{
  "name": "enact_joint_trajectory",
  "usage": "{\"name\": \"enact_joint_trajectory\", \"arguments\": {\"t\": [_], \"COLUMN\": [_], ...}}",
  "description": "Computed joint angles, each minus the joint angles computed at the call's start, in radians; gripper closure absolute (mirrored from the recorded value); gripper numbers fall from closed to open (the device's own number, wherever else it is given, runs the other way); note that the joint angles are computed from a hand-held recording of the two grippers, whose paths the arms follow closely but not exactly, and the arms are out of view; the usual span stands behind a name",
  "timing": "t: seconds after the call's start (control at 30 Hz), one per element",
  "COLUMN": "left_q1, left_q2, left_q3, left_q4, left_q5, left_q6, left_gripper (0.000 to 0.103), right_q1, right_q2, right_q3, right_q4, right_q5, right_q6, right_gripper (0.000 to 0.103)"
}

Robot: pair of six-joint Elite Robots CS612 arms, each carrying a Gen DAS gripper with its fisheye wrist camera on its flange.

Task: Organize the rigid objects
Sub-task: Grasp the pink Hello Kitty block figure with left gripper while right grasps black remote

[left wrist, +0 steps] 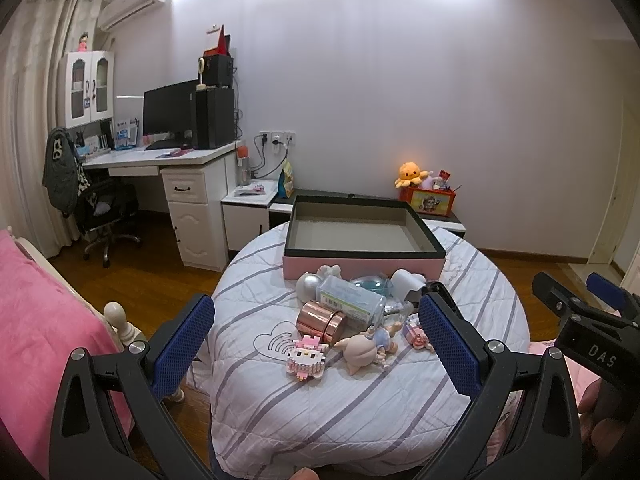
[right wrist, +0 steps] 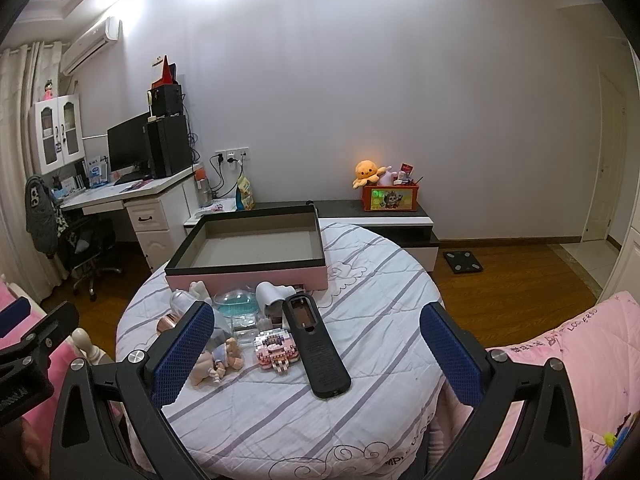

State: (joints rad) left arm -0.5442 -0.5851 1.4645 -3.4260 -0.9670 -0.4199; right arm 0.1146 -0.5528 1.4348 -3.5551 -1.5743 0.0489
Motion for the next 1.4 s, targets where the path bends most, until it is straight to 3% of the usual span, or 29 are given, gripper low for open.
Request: {"name": "enact_joint_trajectory", "arguments": {"t": [0.33, 0.9, 1.17, 1.4], "left_q1": [0.025, 0.069, 0.085, 0.094], "left_q2": [0.035, 0.124, 0.167, 0.203], "left_q3": [-0.035, -0.121, -0.185, -0.25], "left_q4": [0.093, 0.255, 0.315, 0.349], "left_q5": [-0.052, -0.156, -0.171, -0.199], "left_q6": [-0.046, -0.11, -0.098, -0.058], "left_gripper": [0.0, 0.0, 0.0, 0.0], "right_q1": [-0.006, -0.023, -0.024, -0.029], "right_q2": [0.032, 0.118, 0.158, 0.191], "right_q3": [-0.041, -0.155, -0.216, -0.281], "right_q4": [0.076, 0.313, 0.391, 0.456], "right_q5": [0.028, 0.058, 0.039, 0.027], "right_q6": [-0.007, -0.017, -0.043, -0.103], "right_gripper": [0.0, 0.0, 0.0, 0.007]}}
